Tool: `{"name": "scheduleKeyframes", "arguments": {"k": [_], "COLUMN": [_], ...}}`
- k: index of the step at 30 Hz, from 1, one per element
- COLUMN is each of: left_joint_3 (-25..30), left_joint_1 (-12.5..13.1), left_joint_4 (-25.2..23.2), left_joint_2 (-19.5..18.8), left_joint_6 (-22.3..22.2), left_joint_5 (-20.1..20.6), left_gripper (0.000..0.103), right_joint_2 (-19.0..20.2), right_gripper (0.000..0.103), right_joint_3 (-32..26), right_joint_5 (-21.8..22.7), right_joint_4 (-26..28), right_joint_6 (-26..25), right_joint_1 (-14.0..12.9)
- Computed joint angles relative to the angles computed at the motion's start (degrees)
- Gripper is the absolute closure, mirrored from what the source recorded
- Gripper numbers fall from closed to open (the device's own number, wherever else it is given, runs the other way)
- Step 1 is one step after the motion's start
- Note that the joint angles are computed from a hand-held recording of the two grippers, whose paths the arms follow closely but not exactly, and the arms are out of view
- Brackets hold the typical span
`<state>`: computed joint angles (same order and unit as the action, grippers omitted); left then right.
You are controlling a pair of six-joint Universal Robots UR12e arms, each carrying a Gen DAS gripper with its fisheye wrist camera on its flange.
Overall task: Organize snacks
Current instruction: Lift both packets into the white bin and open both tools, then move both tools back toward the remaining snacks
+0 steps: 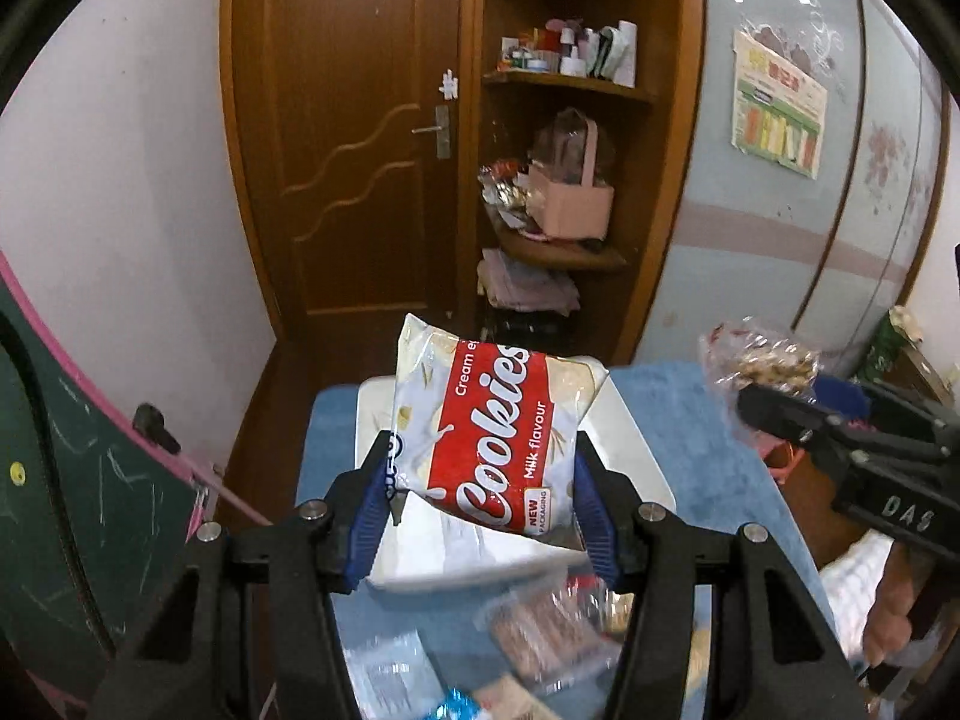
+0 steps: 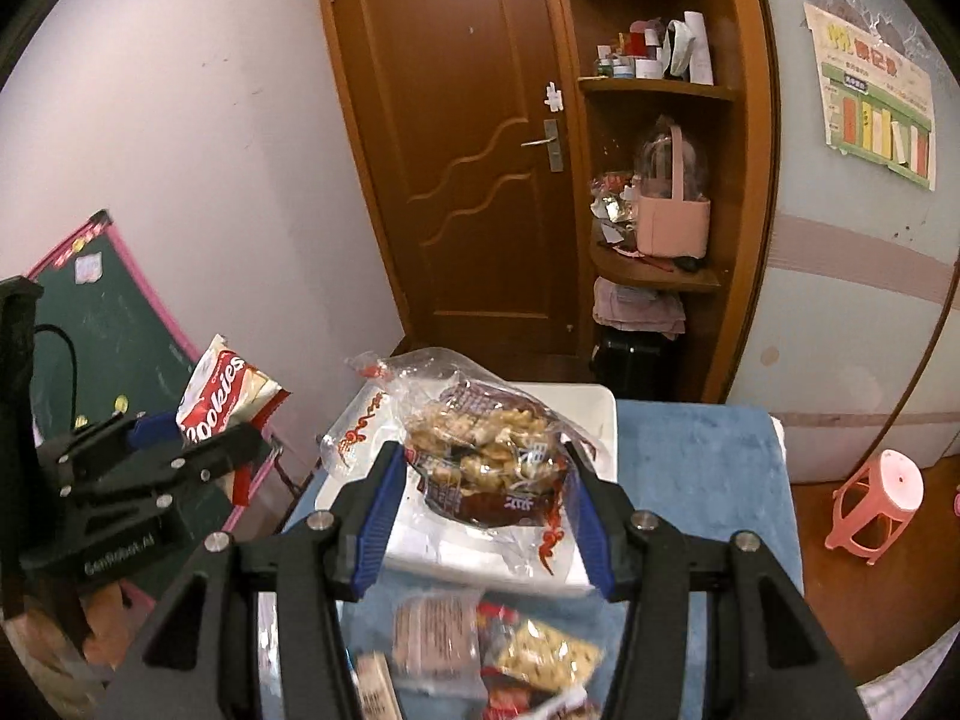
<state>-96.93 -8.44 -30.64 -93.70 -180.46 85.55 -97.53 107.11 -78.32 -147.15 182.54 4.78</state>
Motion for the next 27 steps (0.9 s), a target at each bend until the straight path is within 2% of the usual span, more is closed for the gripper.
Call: {"name": "scheduleKeyframes", "arguments": {"k": [5,11,13,14,15,16,21,27], "left_joint_3": [4.5,7.6,7.8,7.9,8.1,8.3,8.7,6.2], "left_joint_1": [0.3,-0.2,-0.1,-0.1,0.0,0.0,0.4,0.9], "left_joint_4": [-1.7,-2.5,-1.9,-2.0,-2.5,-2.8,-6.7,-6.2], "left_joint_2": [-4.1,-8.4,-9.3,-9.6,-10.0,-10.3,-10.3,-7.7], "left_joint_6": [-1.6,-2.1,-2.2,-2.1,-2.0,-2.2,-2.8,-3.6], "left_joint_5": [0.1,2.8,2.5,2.4,2.5,3.2,2.7,1.6], "left_gripper": [0.049,0.047,0.038,0.02,0.008,0.006,0.005,0.005], "right_joint_2": [4.8,9.1,10.1,10.6,11.2,11.5,11.3,8.6], "right_gripper": [0.05,0.049,0.047,0.042,0.039,0.039,0.039,0.039], "right_joint_3": [-4.1,-6.9,-7.4,-7.8,-8.3,-8.4,-8.3,-7.3], "right_joint_5": [-3.2,-6.1,-6.3,-6.0,-5.4,-5.8,-4.3,-5.9], "right_joint_4": [0.4,1.8,3.0,4.1,5.7,6.7,9.9,11.3], "right_joint_6": [1.6,2.2,2.3,2.2,2.3,2.8,3.1,2.0], "right_joint_1": [1.5,2.4,2.4,2.3,2.2,2.2,1.4,1.0]}}
